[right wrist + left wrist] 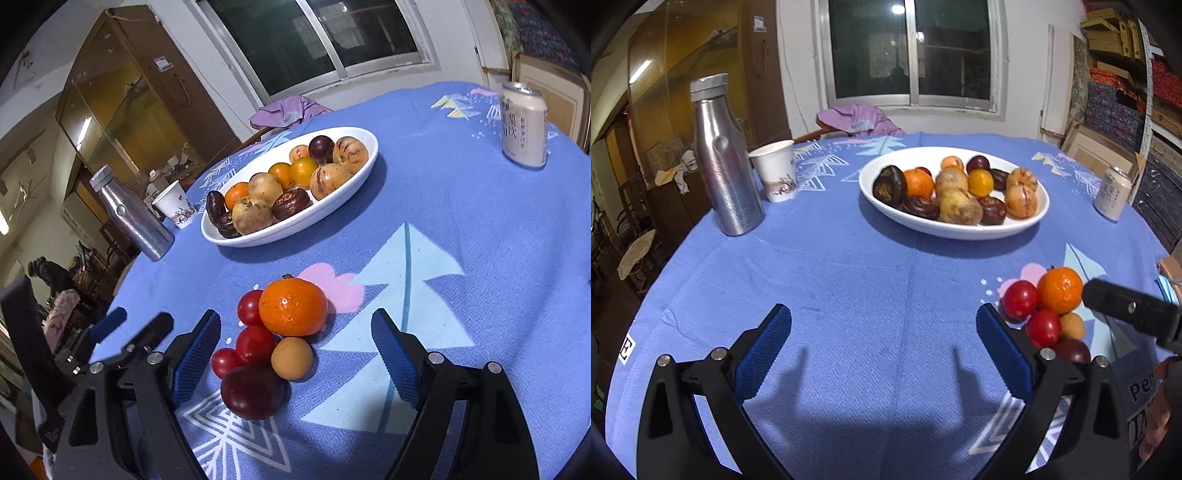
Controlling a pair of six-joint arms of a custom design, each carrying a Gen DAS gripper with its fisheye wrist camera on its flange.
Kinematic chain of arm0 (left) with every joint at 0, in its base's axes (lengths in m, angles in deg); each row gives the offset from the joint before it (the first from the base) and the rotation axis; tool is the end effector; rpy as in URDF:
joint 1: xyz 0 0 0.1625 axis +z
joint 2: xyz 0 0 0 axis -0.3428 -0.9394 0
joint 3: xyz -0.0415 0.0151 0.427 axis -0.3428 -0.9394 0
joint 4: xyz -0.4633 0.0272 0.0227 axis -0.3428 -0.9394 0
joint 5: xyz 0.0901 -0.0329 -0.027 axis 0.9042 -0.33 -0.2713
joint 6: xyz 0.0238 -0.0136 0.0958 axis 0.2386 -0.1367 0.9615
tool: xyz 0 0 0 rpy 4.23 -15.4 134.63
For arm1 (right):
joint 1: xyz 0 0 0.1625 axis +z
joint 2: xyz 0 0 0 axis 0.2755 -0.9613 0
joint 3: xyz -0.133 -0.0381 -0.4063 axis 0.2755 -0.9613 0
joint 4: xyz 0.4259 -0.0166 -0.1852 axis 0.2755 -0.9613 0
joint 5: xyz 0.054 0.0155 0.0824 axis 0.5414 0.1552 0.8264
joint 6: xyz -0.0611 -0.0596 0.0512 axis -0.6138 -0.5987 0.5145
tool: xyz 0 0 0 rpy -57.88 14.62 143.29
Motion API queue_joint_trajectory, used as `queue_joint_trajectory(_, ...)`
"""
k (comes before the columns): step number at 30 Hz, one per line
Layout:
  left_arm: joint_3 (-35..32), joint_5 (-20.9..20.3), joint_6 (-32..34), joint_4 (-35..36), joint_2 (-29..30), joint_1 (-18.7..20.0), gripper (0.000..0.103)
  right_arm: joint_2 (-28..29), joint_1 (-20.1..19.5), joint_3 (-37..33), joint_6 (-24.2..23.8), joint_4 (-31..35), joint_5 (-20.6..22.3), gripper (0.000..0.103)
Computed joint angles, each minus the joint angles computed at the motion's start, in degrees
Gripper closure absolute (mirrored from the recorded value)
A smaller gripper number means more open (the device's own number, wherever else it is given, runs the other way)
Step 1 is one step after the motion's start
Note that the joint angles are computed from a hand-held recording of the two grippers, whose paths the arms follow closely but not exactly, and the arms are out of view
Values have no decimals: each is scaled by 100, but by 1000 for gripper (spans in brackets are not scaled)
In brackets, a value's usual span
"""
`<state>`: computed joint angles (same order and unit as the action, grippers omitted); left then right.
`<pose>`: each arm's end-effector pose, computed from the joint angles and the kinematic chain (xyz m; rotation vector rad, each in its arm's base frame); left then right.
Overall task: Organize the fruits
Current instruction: 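Grasp a dark red plum with the left gripper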
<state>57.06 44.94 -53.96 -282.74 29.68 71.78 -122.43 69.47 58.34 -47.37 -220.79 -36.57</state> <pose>-0.0964 -0.4562 0.0643 0.7131 2.2192 -0.8746 0.0798 -0.4047 0.0640 0.1001 -2.5730 1.1118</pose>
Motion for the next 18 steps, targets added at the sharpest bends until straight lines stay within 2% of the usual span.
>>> queue_joint_trajectory(5, 24, -144, 111, 178, 33, -38, 5, -205, -198, 85, 318, 251, 363, 19)
queue_joint_trajectory(10, 172, -612, 357, 245, -33, -135, 5, -367, -371, 172, 677, 386, 562, 19)
queue_joint_trajectory(18, 550, -1166, 1473, -789, 328, -570, 5, -607, -610, 316, 1063, 491, 927, 18)
